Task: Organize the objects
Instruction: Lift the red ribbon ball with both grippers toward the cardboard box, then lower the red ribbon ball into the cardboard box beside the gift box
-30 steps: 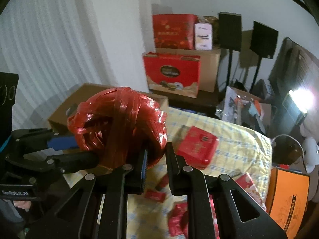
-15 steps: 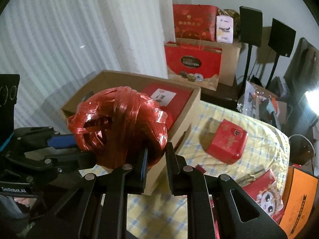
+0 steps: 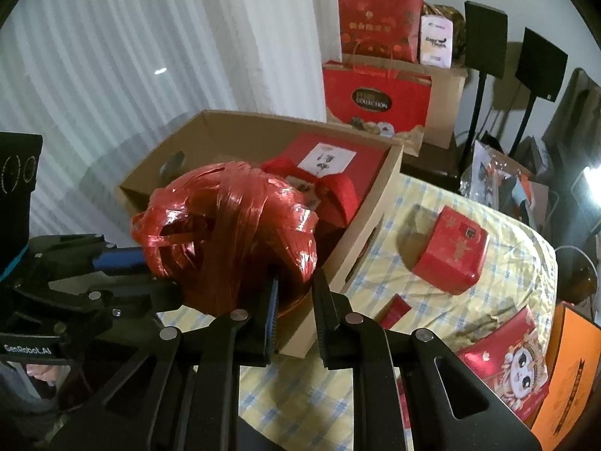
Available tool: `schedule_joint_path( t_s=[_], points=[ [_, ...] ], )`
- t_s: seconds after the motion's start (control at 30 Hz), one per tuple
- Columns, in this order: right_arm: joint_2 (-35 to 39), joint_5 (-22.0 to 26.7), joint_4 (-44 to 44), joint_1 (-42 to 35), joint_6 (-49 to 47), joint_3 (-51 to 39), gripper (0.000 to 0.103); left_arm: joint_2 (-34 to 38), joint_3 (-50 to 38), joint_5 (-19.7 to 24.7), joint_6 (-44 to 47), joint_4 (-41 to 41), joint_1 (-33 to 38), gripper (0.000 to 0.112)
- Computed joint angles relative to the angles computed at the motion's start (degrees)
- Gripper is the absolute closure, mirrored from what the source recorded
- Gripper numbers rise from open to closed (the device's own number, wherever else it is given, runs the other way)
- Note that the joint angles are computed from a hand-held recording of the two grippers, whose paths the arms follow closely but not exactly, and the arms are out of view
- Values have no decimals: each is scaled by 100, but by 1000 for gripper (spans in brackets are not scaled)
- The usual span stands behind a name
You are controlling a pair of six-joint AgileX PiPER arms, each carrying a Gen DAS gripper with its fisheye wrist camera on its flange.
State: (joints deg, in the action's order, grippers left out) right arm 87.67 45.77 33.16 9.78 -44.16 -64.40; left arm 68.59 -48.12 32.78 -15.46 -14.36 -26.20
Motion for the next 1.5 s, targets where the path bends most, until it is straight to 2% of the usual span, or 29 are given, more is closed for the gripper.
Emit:
schedule_joint_path(
  t_s=[0.17, 0.5, 0.8, 0.9, 1.0, 1.07, 1.2, 1.37, 1.43, 1.5],
  points=[
    [112, 74, -107, 55, 209, -121, 86, 14, 77, 8, 735, -709, 356, 78],
    [647, 378, -297, 87, 633, -633, 86, 495, -36, 341, 2233, -2132, 1219, 78],
    [920, 382, -805, 343, 1097, -902, 84, 961, -220, 446, 2395, -2186, 1432, 73],
    [865, 270, -1103, 537, 1281, -877, 79, 997, -216, 511, 2546, -2339, 1570, 72],
    [824, 187, -1274, 702, 1376, -829, 80, 953, -192, 543, 2742, -2484, 1631, 72],
    [814, 188, -1370, 760, 1426, -834, 80, 904, -240, 553, 2563, -2270, 1560, 73],
    [987, 676, -1040, 533, 1285, -1155, 80, 803, -368, 924, 2771, -2509, 1767, 73],
    [1625, 1940, -772, 196, 1341, -2309, 80, 1167, -753, 1654, 3180, -3129, 2221, 62],
    [1829, 2273, -812, 156, 1449, -2693, 79, 1232, -816, 1682, 3186, -3159, 2236, 62],
    [1902, 2357, -932, 199, 1520, -2863, 79, 1251, -877, 1565, 3019, -2968, 2129, 59]
  ],
)
